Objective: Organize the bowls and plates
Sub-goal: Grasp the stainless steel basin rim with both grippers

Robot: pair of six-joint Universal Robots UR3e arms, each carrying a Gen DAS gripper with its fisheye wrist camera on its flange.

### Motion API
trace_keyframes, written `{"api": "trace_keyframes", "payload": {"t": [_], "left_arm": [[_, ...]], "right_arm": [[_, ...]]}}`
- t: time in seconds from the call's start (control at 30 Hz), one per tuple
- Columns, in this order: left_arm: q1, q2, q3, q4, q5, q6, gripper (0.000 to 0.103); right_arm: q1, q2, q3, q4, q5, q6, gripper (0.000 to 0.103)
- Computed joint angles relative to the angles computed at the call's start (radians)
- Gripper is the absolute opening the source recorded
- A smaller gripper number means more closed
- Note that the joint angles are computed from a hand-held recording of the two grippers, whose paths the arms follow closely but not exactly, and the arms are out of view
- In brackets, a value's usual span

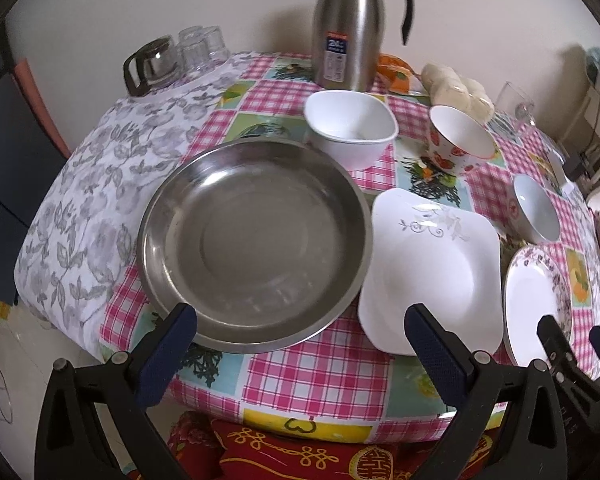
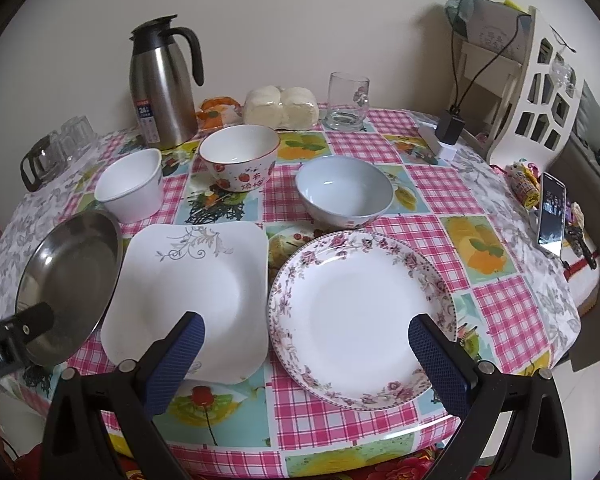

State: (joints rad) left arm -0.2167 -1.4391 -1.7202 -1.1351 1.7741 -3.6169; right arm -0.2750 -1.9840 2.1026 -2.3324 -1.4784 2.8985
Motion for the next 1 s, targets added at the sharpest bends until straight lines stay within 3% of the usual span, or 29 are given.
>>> {"api": "trace_keyframes", "payload": {"t": [0.2, 0.5, 0.67, 0.8, 0.9, 1.0], "left_arm": [[0.105, 0.077, -0.077, 0.013, -0.06, 0.014, 0.103], [0.359, 0.227, -0.24, 0.03, -0.197, 0.079, 0.103], [0.524, 0.337, -0.378, 0.123, -0.246, 0.156, 0.103], [0.671, 0.42, -0.495, 0.204, -0.284, 0.216, 0.103], [0.762, 0.475, -0.577, 0.289, -0.3, 0.245, 0.103], [0.824, 0.493, -0.612, 0.307, -0.325, 0.272, 0.103]], "right_arm": [[0.087, 0.049, -0.008, -0.036, -0.043, 0.027, 0.103], [0.185, 0.176, -0.063, -0.058, 0.047, 0.053, 0.103], [0.226, 0.265, -0.091, -0.1, 0.112, 0.077, 0.103], [0.194, 0.328, -0.114, -0.097, 0.244, 0.102, 0.103], [0.208, 0.397, -0.156, -0.094, 0.285, 0.107, 0.103], [0.25, 0.463, -0.195, -0.127, 0.258, 0.113, 0.103]]}}
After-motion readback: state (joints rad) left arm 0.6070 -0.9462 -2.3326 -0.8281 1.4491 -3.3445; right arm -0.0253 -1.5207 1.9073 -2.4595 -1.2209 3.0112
